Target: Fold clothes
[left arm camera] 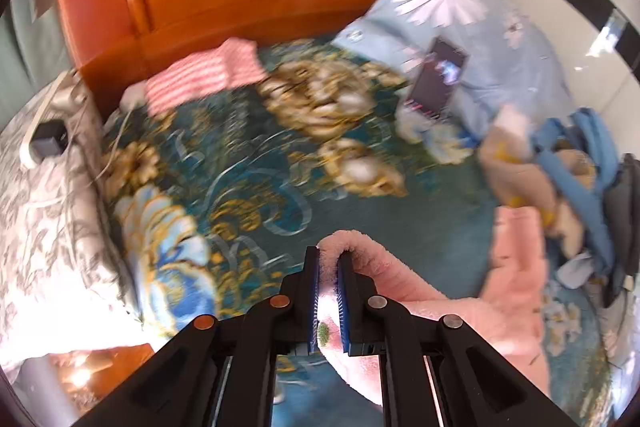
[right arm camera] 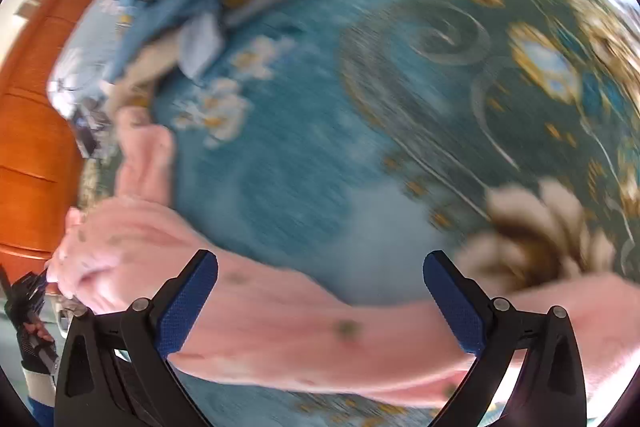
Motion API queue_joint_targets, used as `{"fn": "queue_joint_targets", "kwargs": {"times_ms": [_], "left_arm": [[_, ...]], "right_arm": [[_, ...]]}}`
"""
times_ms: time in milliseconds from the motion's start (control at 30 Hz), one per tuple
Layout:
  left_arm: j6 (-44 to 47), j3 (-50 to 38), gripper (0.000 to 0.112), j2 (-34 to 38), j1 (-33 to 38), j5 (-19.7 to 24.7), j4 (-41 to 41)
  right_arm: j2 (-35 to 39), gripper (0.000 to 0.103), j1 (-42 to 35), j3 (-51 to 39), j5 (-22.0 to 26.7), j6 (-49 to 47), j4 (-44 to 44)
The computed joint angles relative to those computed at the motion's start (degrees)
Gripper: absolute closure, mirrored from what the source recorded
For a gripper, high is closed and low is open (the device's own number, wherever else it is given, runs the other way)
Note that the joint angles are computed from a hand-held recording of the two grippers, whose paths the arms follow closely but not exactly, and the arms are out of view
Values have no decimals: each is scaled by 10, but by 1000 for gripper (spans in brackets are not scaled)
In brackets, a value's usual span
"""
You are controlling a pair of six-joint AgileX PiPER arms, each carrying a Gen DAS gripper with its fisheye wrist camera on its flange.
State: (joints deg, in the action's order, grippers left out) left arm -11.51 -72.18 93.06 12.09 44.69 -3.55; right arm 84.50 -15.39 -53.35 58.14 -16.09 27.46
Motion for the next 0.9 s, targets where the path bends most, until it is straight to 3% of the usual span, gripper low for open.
{"fn": "queue_joint_targets", "kwargs": {"times_ms": [167, 333, 367, 467, 500, 667, 900], "left_arm": [[32, 32, 103, 16, 14, -13, -23], [116, 27, 99, 28, 7, 2, -80], [135, 23, 92, 26, 7, 7, -94], [172, 4, 54, 18, 9, 24, -130], [165, -5, 51, 15, 4, 25, -126], [157, -81, 48, 53, -47, 66, -154], [131, -217, 47, 214, -206, 140, -101]], "right_arm": [[-57, 0, -113, 73, 45, -29, -45], [-87, 0, -225, 103, 98, -96, -27], [-95, 0, -235, 99, 104, -99, -22], [-115, 0, -261, 80, 114, -94, -18], [-121, 0, -268, 72, 111, -85, -24], [-135, 0, -298, 46, 80, -19, -76], [-152, 0, -429, 48, 81, -21, -96]]}}
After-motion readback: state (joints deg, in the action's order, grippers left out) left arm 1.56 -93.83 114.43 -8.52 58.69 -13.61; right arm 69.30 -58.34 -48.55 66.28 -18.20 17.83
